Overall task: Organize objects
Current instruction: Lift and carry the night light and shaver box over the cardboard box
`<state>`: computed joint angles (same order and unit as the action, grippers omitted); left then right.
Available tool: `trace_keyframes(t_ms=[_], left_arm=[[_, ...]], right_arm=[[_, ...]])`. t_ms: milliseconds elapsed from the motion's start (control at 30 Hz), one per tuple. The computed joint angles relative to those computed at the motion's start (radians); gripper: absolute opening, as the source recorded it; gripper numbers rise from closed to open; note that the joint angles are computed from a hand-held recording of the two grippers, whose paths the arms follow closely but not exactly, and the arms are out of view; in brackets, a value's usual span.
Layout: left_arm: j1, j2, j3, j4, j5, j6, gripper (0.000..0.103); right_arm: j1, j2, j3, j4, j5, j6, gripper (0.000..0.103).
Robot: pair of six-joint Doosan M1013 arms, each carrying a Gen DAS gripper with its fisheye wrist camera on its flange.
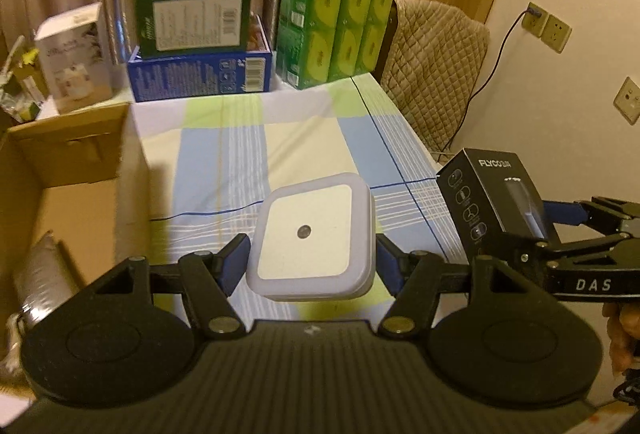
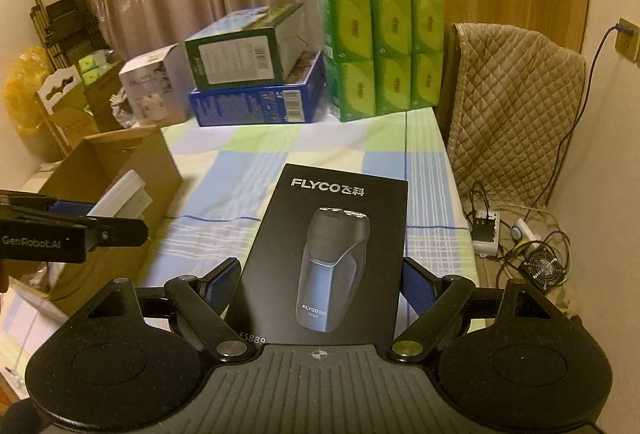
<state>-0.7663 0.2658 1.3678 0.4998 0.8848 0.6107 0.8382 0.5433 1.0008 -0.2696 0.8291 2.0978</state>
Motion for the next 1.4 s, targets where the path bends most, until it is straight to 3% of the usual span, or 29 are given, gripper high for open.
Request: trace_keyframes(t_ms=[300, 667, 1400], left_arm=[[-0.051, -0.07, 0.07, 0.063, 0.021, -0.088, 0.062], [-0.078, -0.119, 0.124, 0.097, 0.027, -0.175, 0.062], [-0.093, -0.192, 0.173, 0.164, 0.105, -0.23, 0.062]], right_arm=[[0.038, -0.03, 0.037, -0.014, -0.008, 0.055, 0.081], [0.059, -0.039, 0.041, -0.011, -0.023, 0.057, 0.081], [0.093, 0.007, -0.048, 0.052, -0.021, -0.032, 0.081]])
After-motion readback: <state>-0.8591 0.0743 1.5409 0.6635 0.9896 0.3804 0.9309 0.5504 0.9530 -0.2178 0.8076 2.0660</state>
